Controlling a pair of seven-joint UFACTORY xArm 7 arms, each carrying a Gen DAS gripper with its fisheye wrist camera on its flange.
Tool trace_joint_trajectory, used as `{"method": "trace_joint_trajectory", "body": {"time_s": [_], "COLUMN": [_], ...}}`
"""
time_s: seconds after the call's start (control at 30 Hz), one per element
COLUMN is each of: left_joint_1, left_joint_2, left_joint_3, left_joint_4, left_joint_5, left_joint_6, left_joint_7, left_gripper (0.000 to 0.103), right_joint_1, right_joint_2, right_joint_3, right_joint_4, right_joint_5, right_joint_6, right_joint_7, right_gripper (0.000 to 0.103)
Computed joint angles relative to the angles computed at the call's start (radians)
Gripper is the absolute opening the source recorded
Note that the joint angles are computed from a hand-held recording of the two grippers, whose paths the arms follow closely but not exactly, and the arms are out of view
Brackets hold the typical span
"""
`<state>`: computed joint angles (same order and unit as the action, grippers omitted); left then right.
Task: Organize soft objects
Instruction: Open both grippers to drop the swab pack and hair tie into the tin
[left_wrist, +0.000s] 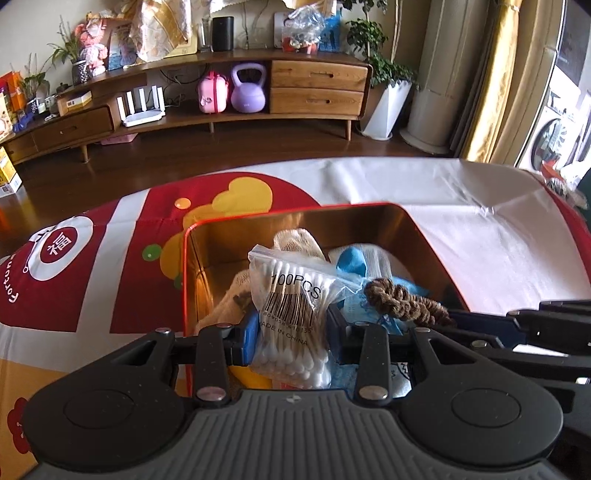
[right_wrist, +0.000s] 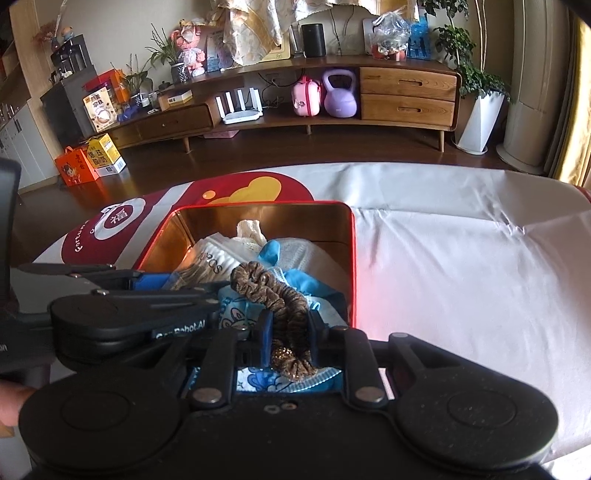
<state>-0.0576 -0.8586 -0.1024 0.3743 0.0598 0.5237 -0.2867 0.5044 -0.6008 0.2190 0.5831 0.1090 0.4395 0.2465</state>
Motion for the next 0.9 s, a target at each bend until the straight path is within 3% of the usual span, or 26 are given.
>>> {"method": "trace_joint_trajectory", "body": {"time_s": [0.23,0.33,0.53,0.9], "left_joint_1": [0.002,0.013,0.016,-0.014], "left_joint_2": [0.0,-0.021,-0.078,-0.234], "left_joint_3": [-0.004,-0.015,-0.014,-0.01], "left_joint_4": [-0.009,-0.014,-0.015,-0.014], "left_joint_5": [0.0,0.006,0.02,-0.002], "left_joint_6": [-0.007,-0.001,0.047,0.167], "left_joint_7": [-0.011,-0.029,-0.038,-0.026], "left_gripper": [0.037,0.04,0.055,0.058], "right_joint_1": [0.014,0.014,0.024,0.036], "right_joint_2": [0.0,-0.012,-0.06,-0.198], "right_joint_3": [-0.022,-0.023,-0.034,-0.03], "right_joint_4": [0.006,0.006,-0.007,-0.027], "right_joint_5": [0.017,0.017,0.035,0.052], "right_joint_6": [0.017,0.025,0.038,0.1], "right_joint_7": [-0.021,-0.042,-0.069,-0.08], "right_gripper": [0.024,0.031,0.045,0.058]}}
